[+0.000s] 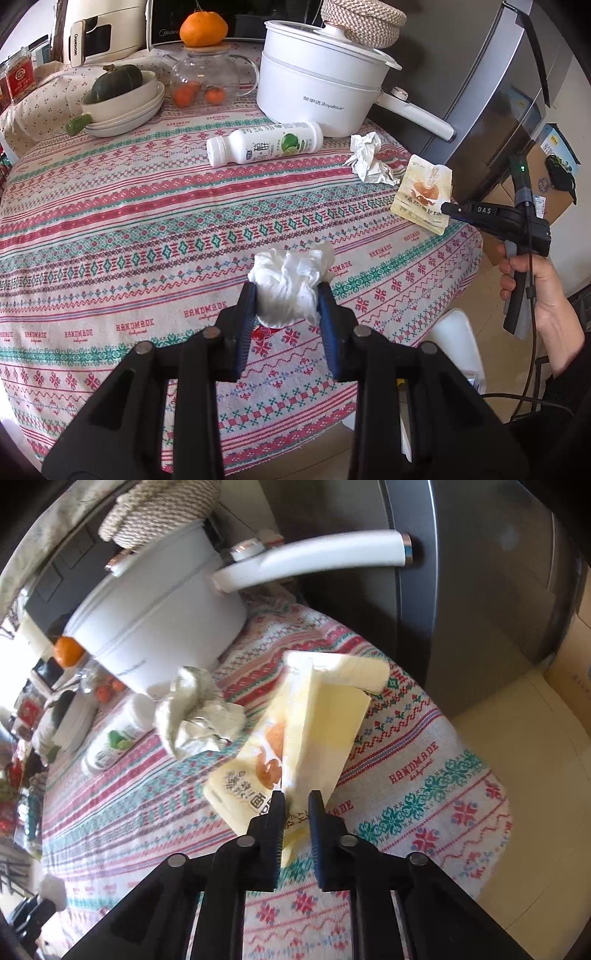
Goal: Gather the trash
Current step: 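Carry the tissue and snack packet over the bin and open both tools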
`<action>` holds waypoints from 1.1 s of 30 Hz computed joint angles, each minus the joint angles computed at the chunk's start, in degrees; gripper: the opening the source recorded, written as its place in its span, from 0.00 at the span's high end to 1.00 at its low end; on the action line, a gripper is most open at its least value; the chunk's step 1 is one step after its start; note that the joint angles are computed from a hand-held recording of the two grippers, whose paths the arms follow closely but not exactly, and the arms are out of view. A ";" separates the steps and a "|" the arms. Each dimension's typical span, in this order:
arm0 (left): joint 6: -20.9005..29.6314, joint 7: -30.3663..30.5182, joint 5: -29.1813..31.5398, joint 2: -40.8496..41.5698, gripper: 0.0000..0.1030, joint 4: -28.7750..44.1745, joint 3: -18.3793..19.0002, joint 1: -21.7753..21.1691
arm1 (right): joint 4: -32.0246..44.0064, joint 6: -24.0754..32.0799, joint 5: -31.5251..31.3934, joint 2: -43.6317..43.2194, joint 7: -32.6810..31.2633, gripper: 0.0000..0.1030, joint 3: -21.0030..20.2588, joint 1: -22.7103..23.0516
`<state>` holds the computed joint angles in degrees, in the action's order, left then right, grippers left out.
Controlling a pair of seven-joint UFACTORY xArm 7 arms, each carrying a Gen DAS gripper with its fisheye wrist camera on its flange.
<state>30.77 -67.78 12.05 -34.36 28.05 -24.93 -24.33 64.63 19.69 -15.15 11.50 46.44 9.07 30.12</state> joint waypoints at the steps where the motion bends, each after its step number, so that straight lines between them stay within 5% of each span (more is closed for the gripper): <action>1: 0.02 -0.21 -0.05 -0.27 0.66 0.04 -0.15 -0.15 | -0.64 0.16 -0.05 -1.11 -0.16 0.88 0.09 0.02; 15: -0.07 -4.74 0.20 -2.03 0.66 3.02 -5.16 -2.44 | -12.57 2.78 8.75 -19.91 -7.47 0.89 5.37 -1.97; 24: -0.51 -6.08 3.12 2.41 0.66 6.92 -8.21 -3.62 | -22.92 4.96 19.35 -34.32 -14.58 0.89 5.68 1.36; 33: -2.67 -7.41 7.46 9.77 0.66 10.50 -10.23 -5.48 | -31.29 6.18 23.54 -45.08 -19.39 0.89 5.02 4.70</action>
